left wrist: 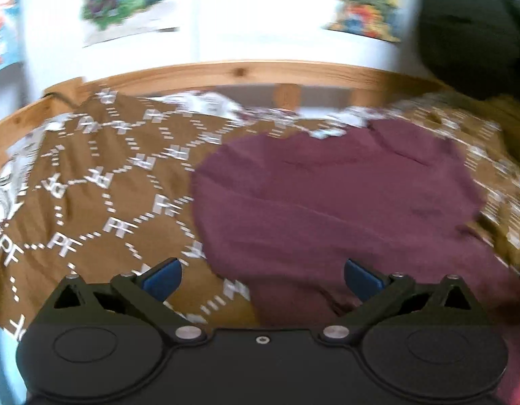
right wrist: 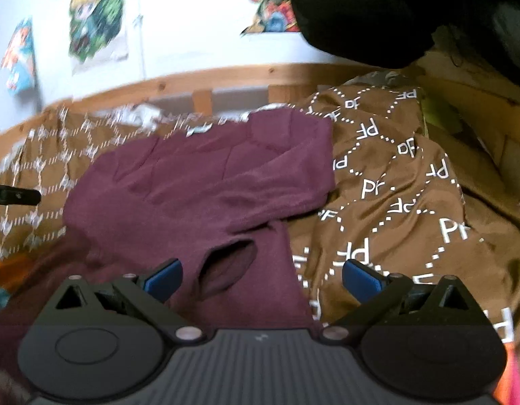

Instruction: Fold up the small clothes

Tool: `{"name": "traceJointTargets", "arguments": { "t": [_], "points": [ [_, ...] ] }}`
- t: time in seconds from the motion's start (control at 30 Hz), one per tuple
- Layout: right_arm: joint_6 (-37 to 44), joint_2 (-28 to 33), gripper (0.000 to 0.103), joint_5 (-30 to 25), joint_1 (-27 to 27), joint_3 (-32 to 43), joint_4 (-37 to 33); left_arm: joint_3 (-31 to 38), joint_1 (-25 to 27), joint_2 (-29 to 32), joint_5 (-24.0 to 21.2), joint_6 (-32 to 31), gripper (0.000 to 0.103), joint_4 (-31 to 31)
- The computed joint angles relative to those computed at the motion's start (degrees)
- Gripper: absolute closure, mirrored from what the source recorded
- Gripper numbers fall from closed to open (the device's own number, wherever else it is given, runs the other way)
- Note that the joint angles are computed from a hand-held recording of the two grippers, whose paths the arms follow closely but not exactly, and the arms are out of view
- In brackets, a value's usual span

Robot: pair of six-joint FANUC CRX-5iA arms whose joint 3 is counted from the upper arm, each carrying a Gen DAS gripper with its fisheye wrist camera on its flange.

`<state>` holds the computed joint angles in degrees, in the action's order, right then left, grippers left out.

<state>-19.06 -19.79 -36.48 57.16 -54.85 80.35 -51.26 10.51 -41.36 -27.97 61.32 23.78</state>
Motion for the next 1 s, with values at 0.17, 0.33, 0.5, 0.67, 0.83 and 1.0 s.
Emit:
{"name": "traceJointTargets", "arguments": {
  "t": [0.17, 0.33, 0.5, 0.67, 0.83, 1.0],
  "points": [
    [9.7, -4.0, 0.0, -14.2, 12.8, 0.2, -8.6, -6.4, 1.2, -10.0, -7.4, -14.1, 0.001, 10.2],
    [15.8, -6.1, 0.0, -27.6, 24.9, 0.9, -16.9, -10.0, 6.8, -18.3, -19.4, -25.2, 0.001, 16.5],
    [20.1, -6.0, 0.0, -34.4, 32.2, 2.3, -26.4, -11.9, 16.8, -23.3, -34.6, -37.1, 0.001, 21.3],
    [20.8, -3.8, 0.0, -34.2, 32.3, 3.1, -30.3, -10.8, 16.0, -23.2, -38.0, -39.3, 0.001, 16.4],
    [21.9, -2.7, 0.0, -30.1, 30.1, 2.5, -29.7, -6.8, 2.0, -16.8, -26.3, -25.4, 0.001, 1.2],
    [24.1, 2.7, 0.0, -30.5, 29.7, 3.0, -27.8, -5.2, -1.2, -11.4, -26.2, -21.2, 0.001, -2.0]
  ]
}}
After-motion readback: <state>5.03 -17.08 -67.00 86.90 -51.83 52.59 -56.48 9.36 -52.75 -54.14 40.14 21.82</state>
